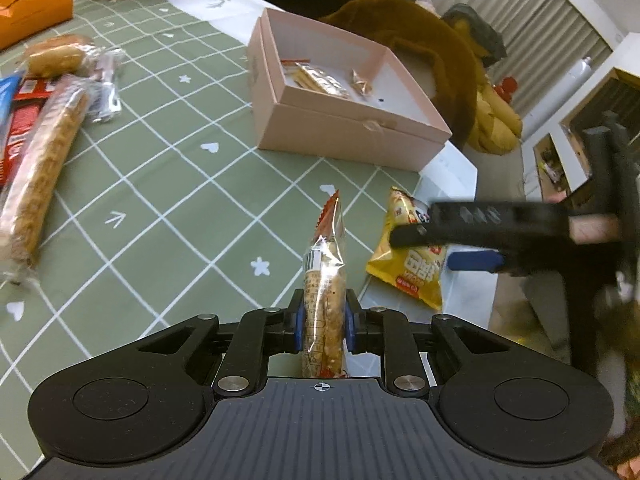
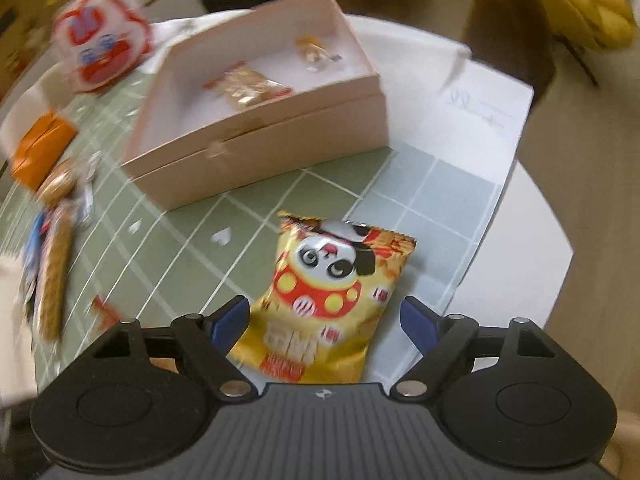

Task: Organize snacks

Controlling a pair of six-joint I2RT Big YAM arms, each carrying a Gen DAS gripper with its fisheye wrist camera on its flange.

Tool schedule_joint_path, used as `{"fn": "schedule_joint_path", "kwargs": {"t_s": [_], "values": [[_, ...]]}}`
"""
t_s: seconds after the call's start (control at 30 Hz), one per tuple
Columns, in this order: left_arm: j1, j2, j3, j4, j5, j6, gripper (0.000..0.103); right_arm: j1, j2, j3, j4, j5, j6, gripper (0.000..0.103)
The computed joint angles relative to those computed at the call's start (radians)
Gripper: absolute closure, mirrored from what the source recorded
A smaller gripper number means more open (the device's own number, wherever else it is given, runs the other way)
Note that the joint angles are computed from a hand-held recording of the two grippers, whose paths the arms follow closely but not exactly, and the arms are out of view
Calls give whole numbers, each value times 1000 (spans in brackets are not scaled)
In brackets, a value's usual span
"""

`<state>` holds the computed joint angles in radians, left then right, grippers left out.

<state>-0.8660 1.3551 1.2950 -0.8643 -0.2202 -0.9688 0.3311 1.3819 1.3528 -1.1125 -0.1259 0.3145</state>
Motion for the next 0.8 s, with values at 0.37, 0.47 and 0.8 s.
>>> {"fn": "schedule_joint_path", "kwargs": {"t_s": [0.37, 0.47, 0.8], "values": [[-38, -36, -33, -17, 0, -29, 80, 45, -39, -53, 46, 9, -86, 40], [-46, -46, -40, -21, -4, -31, 80, 56, -80, -88, 46, 32, -129, 41], [53, -57, 138, 21, -109, 180, 80, -12, -124, 103, 38, -62, -200, 43]]}}
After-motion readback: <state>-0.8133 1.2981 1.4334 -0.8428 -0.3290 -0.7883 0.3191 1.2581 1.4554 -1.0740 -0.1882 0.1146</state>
